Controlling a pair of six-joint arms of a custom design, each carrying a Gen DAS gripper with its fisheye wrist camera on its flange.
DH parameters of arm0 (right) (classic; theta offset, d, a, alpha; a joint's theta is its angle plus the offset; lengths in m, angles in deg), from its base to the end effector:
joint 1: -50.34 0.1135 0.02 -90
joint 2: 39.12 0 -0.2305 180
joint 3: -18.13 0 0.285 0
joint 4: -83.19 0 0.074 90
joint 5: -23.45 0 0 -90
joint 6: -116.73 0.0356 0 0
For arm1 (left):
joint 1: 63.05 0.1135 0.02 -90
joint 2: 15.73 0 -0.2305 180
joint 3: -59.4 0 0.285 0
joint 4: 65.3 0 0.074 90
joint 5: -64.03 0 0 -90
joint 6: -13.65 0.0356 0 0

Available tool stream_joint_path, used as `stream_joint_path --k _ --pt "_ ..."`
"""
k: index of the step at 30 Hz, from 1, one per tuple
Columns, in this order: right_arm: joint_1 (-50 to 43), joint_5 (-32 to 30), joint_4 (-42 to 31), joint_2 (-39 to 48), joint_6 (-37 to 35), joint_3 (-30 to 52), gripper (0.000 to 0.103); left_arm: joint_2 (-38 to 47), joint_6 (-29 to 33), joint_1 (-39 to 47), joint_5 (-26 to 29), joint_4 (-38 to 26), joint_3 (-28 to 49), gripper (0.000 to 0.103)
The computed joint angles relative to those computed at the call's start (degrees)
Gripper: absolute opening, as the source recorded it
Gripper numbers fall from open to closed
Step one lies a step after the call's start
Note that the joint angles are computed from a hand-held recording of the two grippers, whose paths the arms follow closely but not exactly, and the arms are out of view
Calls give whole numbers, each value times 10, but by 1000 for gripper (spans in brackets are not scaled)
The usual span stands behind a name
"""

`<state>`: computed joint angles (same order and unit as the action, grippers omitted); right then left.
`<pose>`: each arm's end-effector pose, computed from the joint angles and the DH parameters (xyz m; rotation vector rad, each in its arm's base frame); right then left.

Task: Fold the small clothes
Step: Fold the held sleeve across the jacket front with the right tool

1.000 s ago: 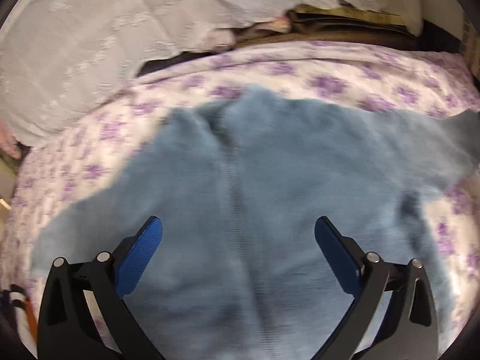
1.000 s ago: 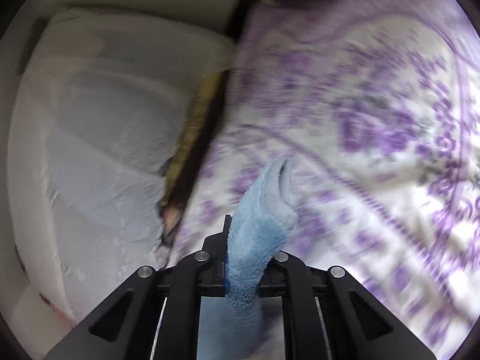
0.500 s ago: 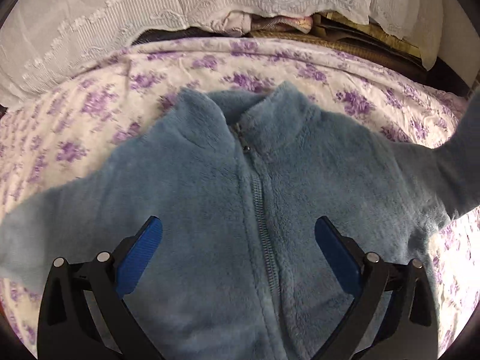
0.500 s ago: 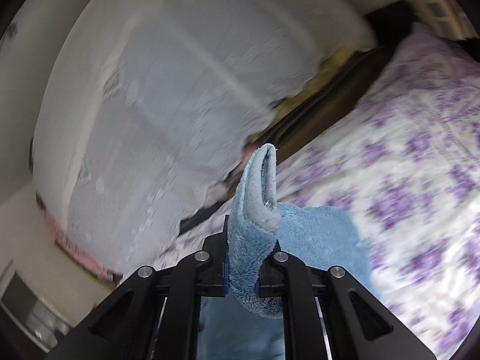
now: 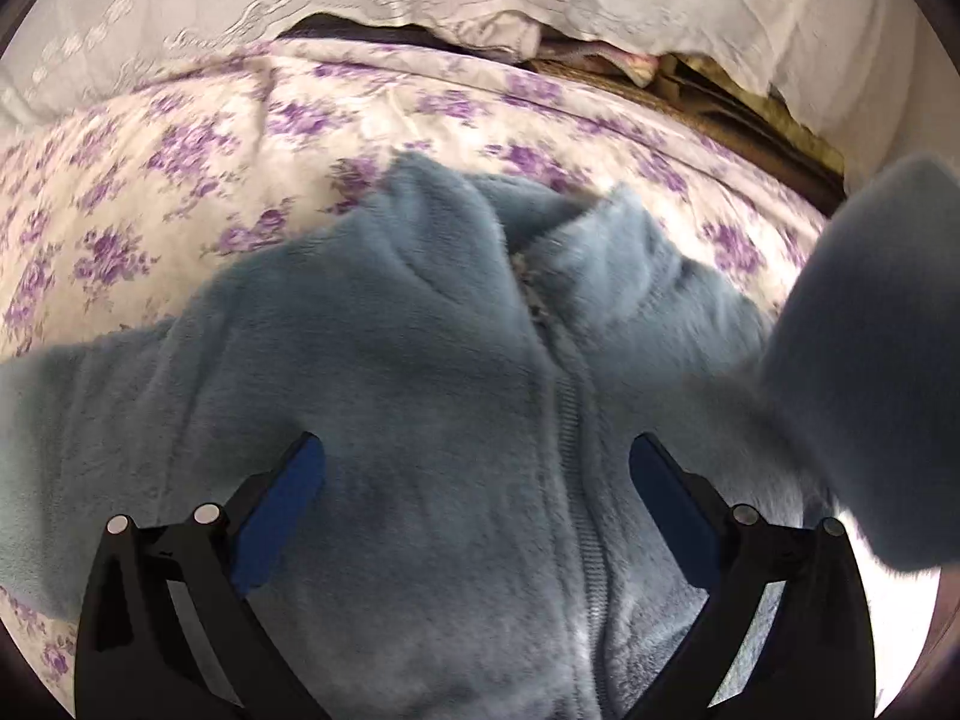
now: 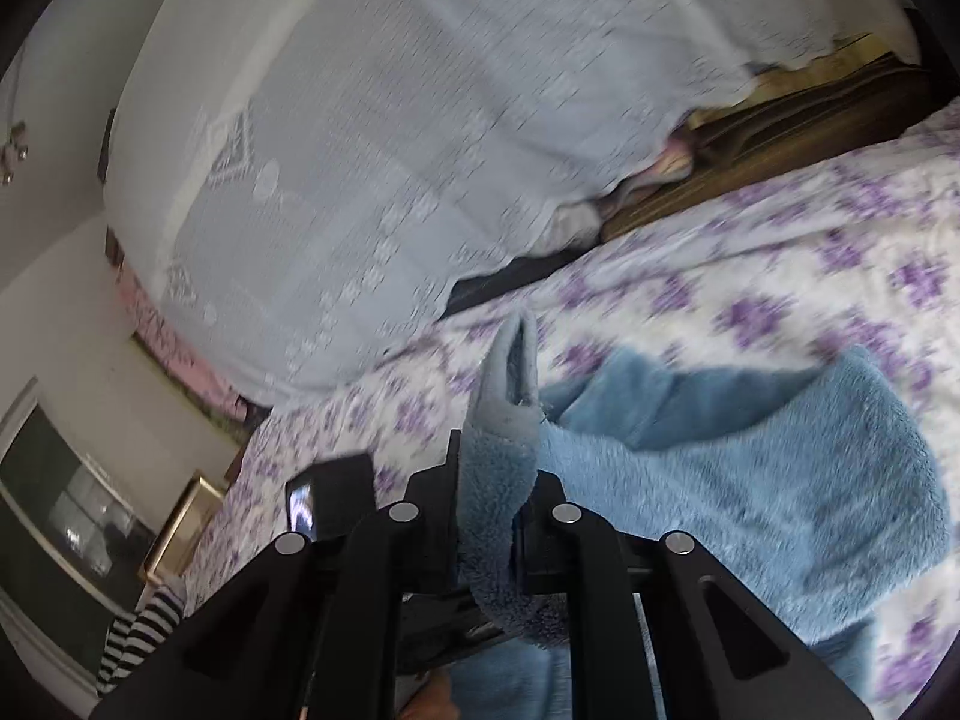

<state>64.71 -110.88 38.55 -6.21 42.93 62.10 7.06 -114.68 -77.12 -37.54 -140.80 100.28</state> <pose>0.1770 0.0710 0.2384 -0.4313 2.1369 1.1381 0.1347 -0.0264 0.1995 -0.6081 2.4709 -0.0971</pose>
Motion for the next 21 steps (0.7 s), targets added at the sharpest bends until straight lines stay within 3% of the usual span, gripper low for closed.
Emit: stream_joint_path --k 3,8,14,16,18,21 --pt "89 64 31 -1 47 -11 14 -32 33 73 52 -7 -8 99" --pt "159 115 80 27 85 -29 14 -58 85 171 97 -23 -11 99" --pt "209 156 147 68 134 -45 15 -52 114 208 61 -32 -13 99" --pt "224 170 160 82 134 -44 22 -45 117 207 38 -31 -12 99" --pt "236 176 160 92 123 -40 45 -40 105 190 -19 -42 -10 99" --pt "244 182 134 82 102 -33 55 -58 126 238 -12 -52 -10 99"
